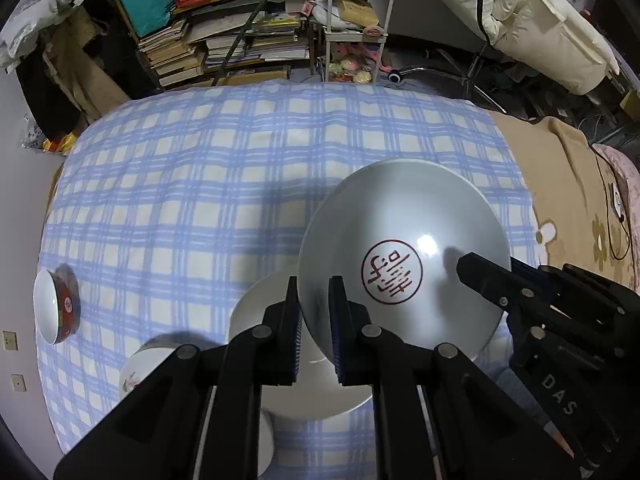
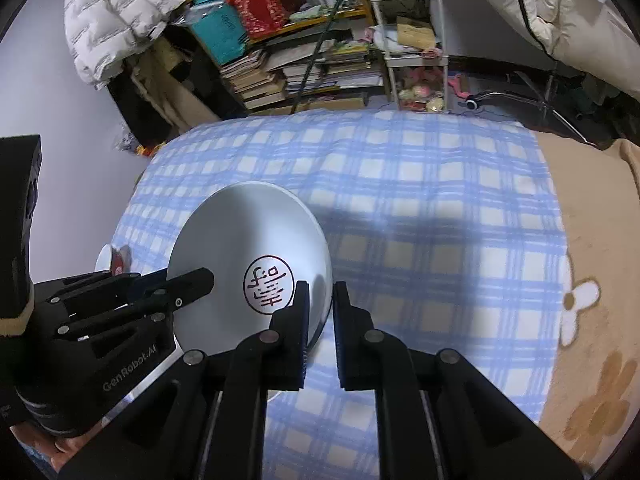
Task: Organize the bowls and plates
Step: 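Lift and carry the stamped bowl with both grippers toward the large white bowl, then lower the stamped bowl into the large white bowl and open both grippers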
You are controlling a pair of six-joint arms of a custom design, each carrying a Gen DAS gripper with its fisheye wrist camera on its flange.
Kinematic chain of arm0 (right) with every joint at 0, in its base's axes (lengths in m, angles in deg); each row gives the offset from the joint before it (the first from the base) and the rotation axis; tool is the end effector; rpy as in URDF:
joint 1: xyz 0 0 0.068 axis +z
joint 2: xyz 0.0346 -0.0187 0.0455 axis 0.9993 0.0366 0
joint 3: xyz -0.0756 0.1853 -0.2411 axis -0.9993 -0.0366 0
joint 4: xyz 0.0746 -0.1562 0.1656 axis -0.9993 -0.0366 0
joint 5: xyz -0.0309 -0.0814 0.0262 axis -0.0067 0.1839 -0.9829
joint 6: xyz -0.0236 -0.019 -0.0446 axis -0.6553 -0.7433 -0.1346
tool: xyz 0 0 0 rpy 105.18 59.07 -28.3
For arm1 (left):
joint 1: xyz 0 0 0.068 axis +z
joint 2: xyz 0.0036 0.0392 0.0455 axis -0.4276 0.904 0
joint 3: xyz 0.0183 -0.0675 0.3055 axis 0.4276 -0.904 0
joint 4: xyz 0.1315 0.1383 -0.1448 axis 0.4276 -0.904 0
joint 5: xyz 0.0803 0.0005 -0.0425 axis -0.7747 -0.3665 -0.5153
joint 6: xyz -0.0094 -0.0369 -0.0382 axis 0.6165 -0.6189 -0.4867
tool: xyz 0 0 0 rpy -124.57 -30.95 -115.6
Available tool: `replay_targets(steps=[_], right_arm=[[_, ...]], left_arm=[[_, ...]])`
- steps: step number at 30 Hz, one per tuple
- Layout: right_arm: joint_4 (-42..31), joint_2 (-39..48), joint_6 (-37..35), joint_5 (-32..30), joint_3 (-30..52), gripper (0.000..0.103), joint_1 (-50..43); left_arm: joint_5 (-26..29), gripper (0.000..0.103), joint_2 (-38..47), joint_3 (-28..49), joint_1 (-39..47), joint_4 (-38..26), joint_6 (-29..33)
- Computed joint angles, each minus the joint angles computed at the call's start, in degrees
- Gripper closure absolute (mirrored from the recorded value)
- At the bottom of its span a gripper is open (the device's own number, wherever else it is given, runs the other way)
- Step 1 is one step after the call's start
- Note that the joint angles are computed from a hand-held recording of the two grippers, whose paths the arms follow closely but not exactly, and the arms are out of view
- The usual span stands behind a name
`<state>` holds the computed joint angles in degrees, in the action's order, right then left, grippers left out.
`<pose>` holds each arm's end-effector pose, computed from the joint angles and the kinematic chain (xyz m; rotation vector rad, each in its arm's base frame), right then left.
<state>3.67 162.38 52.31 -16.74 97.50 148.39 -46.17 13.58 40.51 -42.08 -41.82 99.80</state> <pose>0.1991 0.3200 0.2260 0.7508 2.5010 0.2465 0.3185 -0.1020 0.2601 1.1023 2.6183 -0.1902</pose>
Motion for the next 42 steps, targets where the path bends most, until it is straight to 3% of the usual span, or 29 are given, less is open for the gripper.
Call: replay_targets(steps=[22, 42], right_arm=[[0.16, 12.87, -4.35, -4.45, 11.23, 0.090, 0.81], [4.89, 14.76, -5.40, -7.88, 8.26, 0.091, 0.77]], left_arm=[[-1.43, 0.090, 4.81, -6.62, 9.85, 4.37, 6.48], [-1.97, 0.090, 5.88, -11.24, 10.71, 7.92, 4.98]])
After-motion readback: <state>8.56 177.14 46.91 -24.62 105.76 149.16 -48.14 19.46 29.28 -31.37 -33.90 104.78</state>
